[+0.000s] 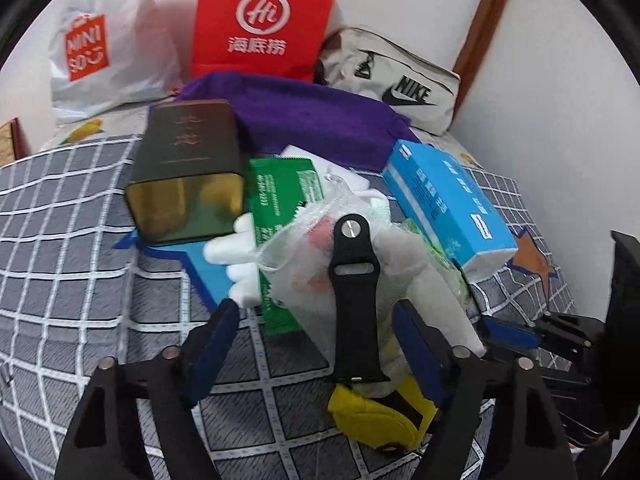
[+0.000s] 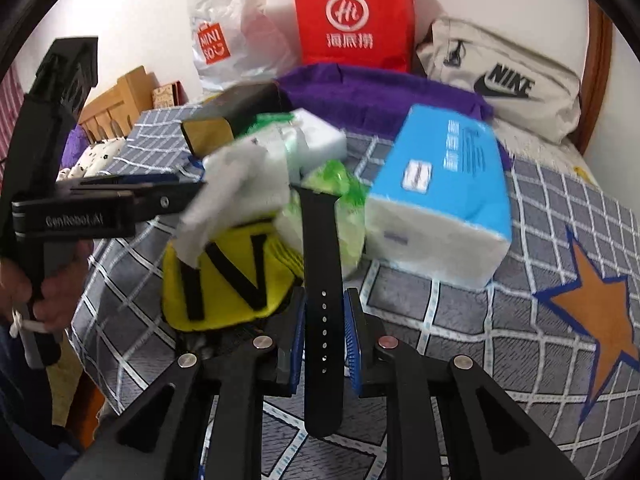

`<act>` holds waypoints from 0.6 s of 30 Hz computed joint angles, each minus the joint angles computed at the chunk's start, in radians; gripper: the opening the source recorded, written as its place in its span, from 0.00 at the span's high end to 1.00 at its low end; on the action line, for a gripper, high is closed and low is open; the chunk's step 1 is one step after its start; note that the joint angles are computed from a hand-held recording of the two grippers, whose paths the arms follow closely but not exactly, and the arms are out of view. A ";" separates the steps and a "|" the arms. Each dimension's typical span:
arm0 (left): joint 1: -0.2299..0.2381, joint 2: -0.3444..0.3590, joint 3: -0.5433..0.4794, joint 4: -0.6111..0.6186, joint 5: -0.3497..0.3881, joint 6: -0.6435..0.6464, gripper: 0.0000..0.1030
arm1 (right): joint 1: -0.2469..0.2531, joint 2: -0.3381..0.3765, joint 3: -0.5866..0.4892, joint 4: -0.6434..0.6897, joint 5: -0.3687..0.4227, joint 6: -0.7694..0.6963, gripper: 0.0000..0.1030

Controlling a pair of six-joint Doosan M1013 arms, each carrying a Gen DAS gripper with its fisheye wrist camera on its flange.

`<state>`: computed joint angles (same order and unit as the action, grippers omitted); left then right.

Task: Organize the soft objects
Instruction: 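Reach the right gripper to the black watch strap and close on it, then lift the black strap with the right gripper toward the purple towel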

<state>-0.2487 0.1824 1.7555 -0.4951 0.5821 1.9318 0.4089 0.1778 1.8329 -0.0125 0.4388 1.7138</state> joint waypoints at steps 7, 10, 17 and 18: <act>0.012 0.016 -0.012 -0.097 0.051 0.123 0.51 | -0.014 0.029 -0.025 0.102 0.024 -0.079 0.81; 0.014 0.015 -0.013 -0.116 0.056 0.152 0.57 | -0.018 0.029 -0.024 0.121 0.012 -0.092 0.81; 0.016 0.014 -0.021 -0.147 0.089 0.180 0.61 | -0.015 0.033 -0.029 0.104 0.021 -0.086 0.81; 0.013 0.012 -0.020 -0.117 0.086 0.153 0.62 | -0.014 0.034 -0.031 0.101 0.025 -0.084 0.81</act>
<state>-0.2354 0.1945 1.7352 -0.6124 0.6678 2.0843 0.3948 0.2120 1.8017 0.0888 0.4633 1.6296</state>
